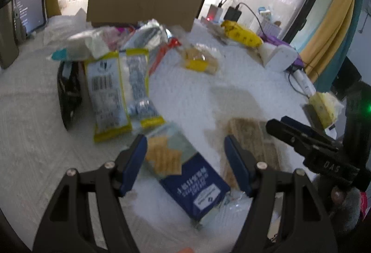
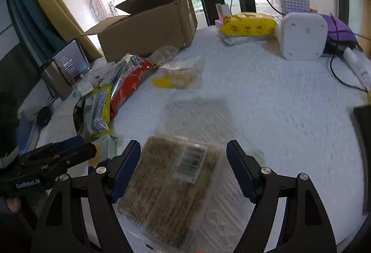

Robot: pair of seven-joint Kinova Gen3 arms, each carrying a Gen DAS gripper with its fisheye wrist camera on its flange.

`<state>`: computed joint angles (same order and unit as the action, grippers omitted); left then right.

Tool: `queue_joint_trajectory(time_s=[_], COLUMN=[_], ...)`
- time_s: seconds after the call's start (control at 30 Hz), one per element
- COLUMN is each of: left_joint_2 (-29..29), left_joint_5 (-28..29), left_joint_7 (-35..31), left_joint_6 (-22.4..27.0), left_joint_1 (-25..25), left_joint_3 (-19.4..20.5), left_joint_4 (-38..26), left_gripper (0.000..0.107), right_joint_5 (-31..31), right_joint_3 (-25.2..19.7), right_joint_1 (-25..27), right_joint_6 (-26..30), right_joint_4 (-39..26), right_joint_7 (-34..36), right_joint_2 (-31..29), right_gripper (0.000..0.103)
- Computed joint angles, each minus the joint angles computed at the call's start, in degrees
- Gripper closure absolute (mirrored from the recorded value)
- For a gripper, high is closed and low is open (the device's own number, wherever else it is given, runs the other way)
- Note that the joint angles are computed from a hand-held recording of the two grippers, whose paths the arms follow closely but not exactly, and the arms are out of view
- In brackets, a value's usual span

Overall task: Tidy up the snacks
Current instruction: 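Grasp the rice cracker pack with the right tool while the left tool grasps the blue soda cracker pack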

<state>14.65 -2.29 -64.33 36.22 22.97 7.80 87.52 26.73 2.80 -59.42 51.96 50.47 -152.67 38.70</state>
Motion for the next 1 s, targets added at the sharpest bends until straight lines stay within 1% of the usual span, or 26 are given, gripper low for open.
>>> queue_joint_trajectory(time_s=[0.1,0.2,0.27,0.33,0.37,0.43,0.5,0.57,0.6,0.63,0.73,0.77,0.83,0.93,0.97,1.0], left_joint_2=[0.6,0.9,1.0,1.5,1.7,2.1,2.6,3.0,2.8,3.0,4.2,5.1,6.4,7.0,6.8,6.6], left_joint_5=[-1.0,-4.6,-5.1,-6.6,-7.7,-10.3,-12.9,-13.2,-14.1,-14.8,-14.6,-15.0,-17.4,-20.6,-20.7,-20.4], left_joint_7=[1.5,5.0,5.6,6.8,7.8,9.9,12.3,13.6,14.9,15.9,15.2,15.8,17.5,19.0,18.8,18.2], left_joint_6=[1.0,1.5,1.6,2.5,2.9,4.0,6.0,7.3,6.6,6.7,7.9,9.0,11.6,12.2,11.9,11.4], left_joint_1=[1.0,3.5,3.7,4.5,5.2,6.8,8.1,8.3,8.0,8.8,8.3,8.7,11.0,13.0,12.8,12.3], left_joint_3=[-0.3,-1.5,-1.4,-1.6,-1.9,-2.6,-3.3,-3.4,-3.0,-3.6,-2.6,-2.5,-3.7,-4.4,-4.2,-3.9], left_joint_4=[0.0,-0.1,-0.2,-1.1,-1.4,-2.0,-2.8,-3.0,-2.2,-2.3,-4.0,-5.2,-7.2,-7.4,-7.0,-6.7], left_gripper=[0.037,0.037,0.037,0.037,0.037,0.037,0.037,0.036,0.035,0.032,0.031,0.031,0.031,0.031,0.031,0.031], right_joint_5=[0.0,-0.3,-0.7,-1.3,-0.5,0.5,0.8,0.8,0.9,1.1,2.0,2.2,2.4,3.1,3.4,3.6], right_joint_3=[-0.1,-0.6,-1.0,-1.7,-0.8,-0.2,-0.2,-0.1,-0.1,0.0,0.4,0.4,0.3,0.5,0.6,0.8], right_joint_1=[-0.1,0.1,0.2,0.5,-0.4,-1.5,-1.6,-1.6,-1.7,-1.8,-2.2,-2.3,-2.3,-2.3,-2.4,-2.5], right_joint_6=[-1.2,-1.9,-2.2,-2.2,-2.0,0.3,0.3,0.2,0.2,-0.1,-1.2,-1.6,-2.5,-4.7,-5.7,-6.6], right_joint_4=[2.2,3.3,3.7,3.6,3.6,1.7,1.4,1.4,1.4,1.6,2.5,2.8,3.4,5.6,6.3,7.1], right_joint_7=[-1.1,-1.1,-1.0,0.0,-0.3,0.5,1.0,0.9,1.0,0.9,0.5,0.4,0.6,0.4,0.1,-0.5], right_joint_2=[-0.6,-0.7,-0.6,-0.2,0.0,1.1,1.3,1.4,1.5,1.4,1.3,1.2,1.0,0.2,0.0,-0.3], right_gripper=[0.024,0.024,0.024,0.024,0.024,0.024,0.024,0.024,0.024,0.024,0.024,0.024,0.025,0.029,0.032,0.039])
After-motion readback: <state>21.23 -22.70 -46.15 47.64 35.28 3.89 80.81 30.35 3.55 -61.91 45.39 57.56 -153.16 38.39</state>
